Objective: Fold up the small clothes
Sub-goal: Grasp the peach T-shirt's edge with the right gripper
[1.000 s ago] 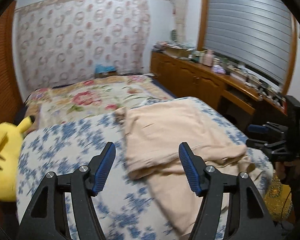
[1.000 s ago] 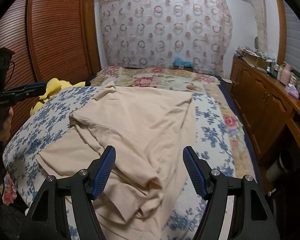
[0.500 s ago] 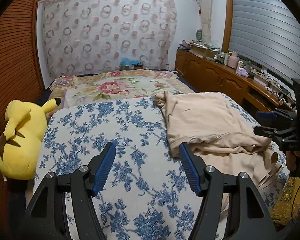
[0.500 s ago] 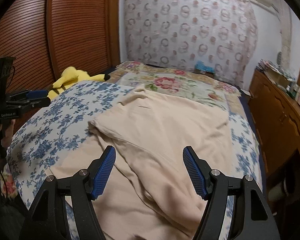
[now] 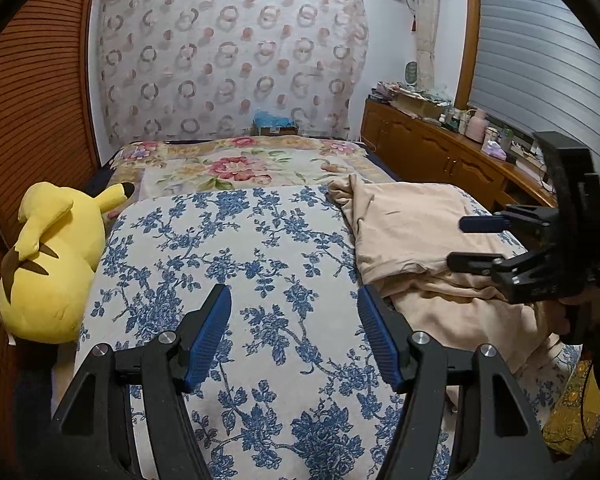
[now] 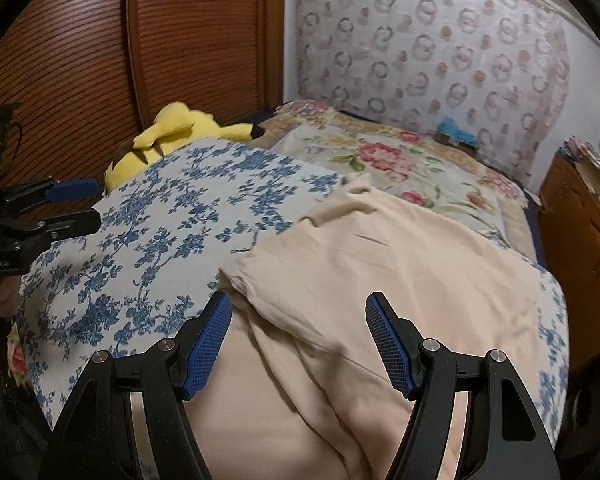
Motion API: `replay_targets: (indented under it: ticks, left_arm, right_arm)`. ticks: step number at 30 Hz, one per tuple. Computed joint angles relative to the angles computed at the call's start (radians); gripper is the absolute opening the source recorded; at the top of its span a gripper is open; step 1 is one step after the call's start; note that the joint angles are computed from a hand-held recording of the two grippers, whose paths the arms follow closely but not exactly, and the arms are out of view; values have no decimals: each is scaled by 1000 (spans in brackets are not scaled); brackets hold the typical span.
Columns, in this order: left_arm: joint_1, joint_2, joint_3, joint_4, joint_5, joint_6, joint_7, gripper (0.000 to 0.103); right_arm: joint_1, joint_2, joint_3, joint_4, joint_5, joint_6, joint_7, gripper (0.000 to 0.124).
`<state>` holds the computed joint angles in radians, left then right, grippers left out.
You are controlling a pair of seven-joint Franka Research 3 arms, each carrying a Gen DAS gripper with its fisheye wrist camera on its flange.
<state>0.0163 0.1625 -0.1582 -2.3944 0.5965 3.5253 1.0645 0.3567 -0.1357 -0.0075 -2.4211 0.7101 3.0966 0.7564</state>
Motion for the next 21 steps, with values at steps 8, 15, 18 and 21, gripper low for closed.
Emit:
replay_targets:
  ticks: [8, 15, 18, 21]
  left_arm:
    - [14, 0, -2, -10, 25, 10, -19, 67]
    - [24, 6, -5, -13, 51, 16, -43, 67]
    - [24, 9, -8, -8, 60, 7, -51, 67]
    - [24, 9, -11, -9, 67, 8, -56, 67]
  right_arm:
    - [-64, 95, 51, 111, -199, -127, 113, 72]
    - [-100, 159, 55, 203, -313, -259, 172, 72]
    - [-107, 184, 56, 223, -356, -257, 196, 72]
    - [-109, 194, 59, 227, -387, -239, 217, 67]
